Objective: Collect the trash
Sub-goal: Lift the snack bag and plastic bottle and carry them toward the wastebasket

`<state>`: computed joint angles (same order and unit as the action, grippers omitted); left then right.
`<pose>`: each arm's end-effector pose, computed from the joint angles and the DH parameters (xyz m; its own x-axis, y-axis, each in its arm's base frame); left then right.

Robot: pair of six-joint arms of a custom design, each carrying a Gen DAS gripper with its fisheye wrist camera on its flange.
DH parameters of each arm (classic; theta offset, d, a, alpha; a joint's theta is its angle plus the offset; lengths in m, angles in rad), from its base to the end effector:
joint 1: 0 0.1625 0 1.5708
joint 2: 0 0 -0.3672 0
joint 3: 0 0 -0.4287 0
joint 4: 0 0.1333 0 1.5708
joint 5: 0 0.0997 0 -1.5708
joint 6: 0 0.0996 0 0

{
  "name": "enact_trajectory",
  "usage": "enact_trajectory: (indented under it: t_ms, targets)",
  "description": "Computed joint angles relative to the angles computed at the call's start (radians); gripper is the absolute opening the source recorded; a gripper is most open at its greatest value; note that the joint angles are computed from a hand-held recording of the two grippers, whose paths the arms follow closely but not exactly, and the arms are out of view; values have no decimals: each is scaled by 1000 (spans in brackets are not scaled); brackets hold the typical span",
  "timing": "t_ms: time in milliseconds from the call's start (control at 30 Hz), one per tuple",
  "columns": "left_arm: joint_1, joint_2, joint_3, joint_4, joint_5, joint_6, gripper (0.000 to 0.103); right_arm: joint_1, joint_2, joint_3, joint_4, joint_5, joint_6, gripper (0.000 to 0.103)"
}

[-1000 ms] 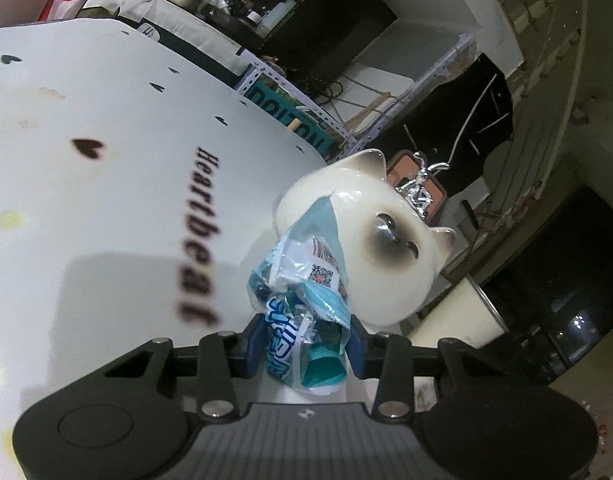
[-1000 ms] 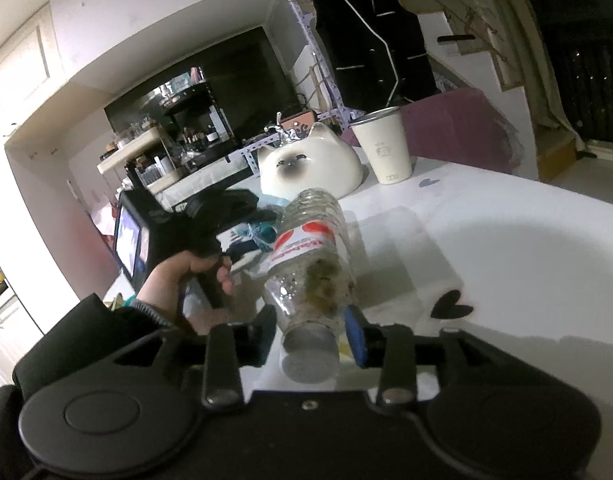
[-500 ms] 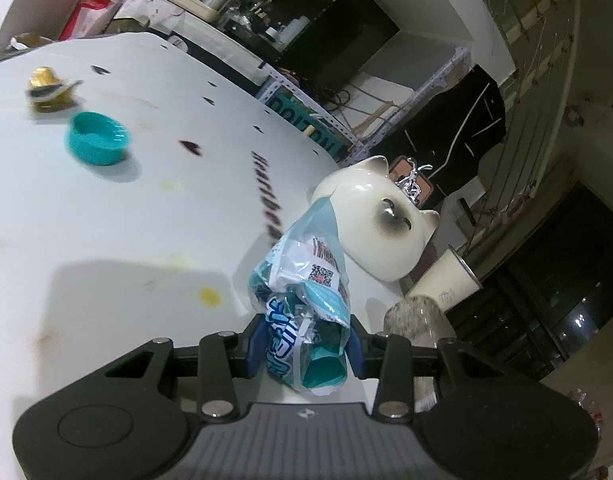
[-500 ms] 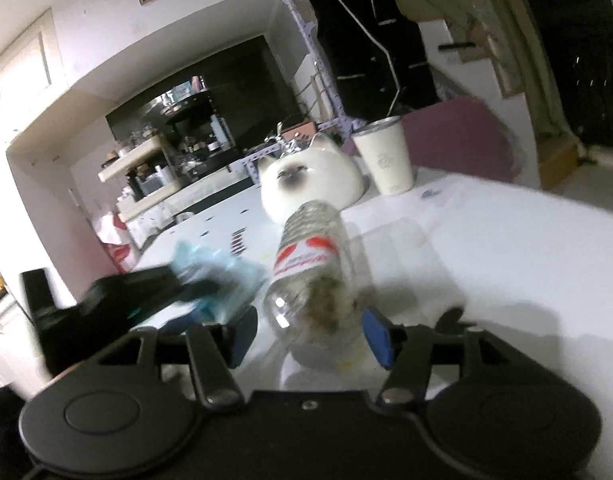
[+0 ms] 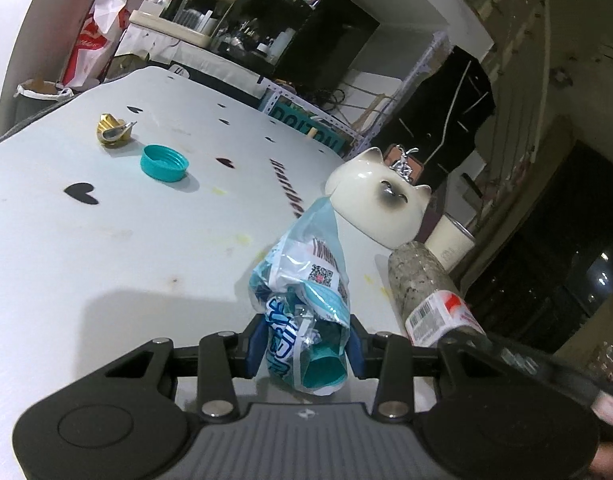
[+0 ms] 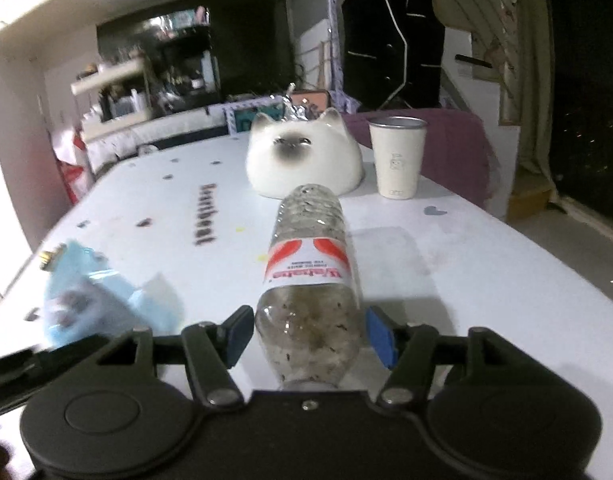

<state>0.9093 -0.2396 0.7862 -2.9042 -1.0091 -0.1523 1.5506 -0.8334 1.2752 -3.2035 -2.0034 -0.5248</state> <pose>-0.3770 -0.7876 0.0379 -0.9549 0.1352 -0.2643 0.2923 0.5845 -0.7570 0.0763 -0.7571 0.3101 -0.7825 0.1670 0.5999 -0.4444 0.5251 -0.7258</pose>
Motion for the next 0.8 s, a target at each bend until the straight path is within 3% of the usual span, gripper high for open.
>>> enact_trajectory:
  t_ms: [100, 200, 267, 800]
  targets:
    - [-7, -27, 51, -44, 13, 20, 42, -10, 25, -41, 12, 28, 17, 75]
    - [-11, -54, 97, -66, 20, 24, 42, -17, 36, -62, 49, 38, 41, 73]
    - [-15, -65, 118, -80, 29, 29, 42, -20, 28, -53, 69, 45, 57, 63]
    - [-39, -205, 328, -129, 101, 48, 42, 50, -163, 311, -110, 18, 1, 62]
